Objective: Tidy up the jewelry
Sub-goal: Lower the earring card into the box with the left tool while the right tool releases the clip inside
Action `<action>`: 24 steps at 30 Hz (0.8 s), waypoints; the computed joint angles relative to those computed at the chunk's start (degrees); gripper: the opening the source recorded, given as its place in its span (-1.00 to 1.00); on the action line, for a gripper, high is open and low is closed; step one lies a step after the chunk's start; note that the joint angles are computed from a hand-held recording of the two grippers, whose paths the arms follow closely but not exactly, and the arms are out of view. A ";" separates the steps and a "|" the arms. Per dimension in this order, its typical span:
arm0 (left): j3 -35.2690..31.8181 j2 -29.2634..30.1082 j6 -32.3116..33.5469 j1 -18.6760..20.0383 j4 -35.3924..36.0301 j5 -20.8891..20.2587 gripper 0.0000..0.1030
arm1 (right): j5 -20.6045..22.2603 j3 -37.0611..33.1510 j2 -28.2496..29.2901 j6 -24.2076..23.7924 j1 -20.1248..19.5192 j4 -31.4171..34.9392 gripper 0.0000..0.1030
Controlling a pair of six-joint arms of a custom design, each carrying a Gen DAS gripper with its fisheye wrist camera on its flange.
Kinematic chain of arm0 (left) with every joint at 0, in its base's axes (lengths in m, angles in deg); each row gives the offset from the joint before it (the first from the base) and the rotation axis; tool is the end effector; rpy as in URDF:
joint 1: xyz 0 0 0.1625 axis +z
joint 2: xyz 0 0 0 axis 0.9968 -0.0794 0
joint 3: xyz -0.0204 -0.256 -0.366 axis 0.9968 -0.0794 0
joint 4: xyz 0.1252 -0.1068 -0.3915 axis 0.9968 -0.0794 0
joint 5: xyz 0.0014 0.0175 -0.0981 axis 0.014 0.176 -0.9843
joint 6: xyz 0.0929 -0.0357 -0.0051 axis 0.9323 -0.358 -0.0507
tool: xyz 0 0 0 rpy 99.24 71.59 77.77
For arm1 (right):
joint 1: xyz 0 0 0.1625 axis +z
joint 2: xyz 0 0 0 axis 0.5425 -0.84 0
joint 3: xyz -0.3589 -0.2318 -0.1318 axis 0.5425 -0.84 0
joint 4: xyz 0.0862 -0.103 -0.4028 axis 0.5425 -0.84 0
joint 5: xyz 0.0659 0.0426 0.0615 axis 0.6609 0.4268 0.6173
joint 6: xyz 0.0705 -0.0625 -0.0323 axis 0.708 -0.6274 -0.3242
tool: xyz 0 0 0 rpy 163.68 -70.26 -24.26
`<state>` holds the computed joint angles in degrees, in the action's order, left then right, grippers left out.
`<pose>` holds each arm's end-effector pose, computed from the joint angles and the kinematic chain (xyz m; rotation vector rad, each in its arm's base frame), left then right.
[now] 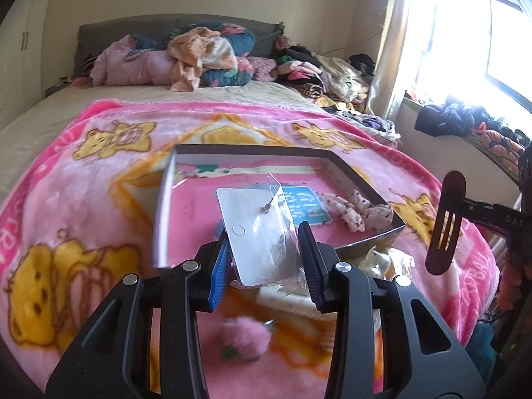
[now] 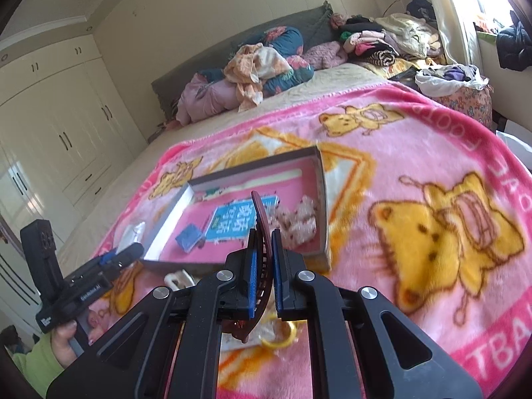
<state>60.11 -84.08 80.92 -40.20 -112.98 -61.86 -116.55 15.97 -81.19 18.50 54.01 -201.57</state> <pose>-0.3905 -0.6830 0.0648 0.6022 2.3719 -1.1295 0.0912 -0.7010 0.3898 0.5479 -2.5933 1.1412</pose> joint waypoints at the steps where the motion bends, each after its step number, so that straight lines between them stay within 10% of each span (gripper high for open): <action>1: -0.69 0.40 0.25 0.04 0.40 -0.32 -0.41 | -0.10 -0.46 0.24 0.09 0.05 -0.13 -0.84; 24: -14.27 8.12 2.32 1.81 11.11 -2.70 -0.41 | -2.57 -14.27 8.63 -1.21 0.57 3.99 -0.84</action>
<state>45.85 -75.96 83.24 -38.40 -101.87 -64.56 -119.12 1.70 -72.56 17.29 54.58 -197.58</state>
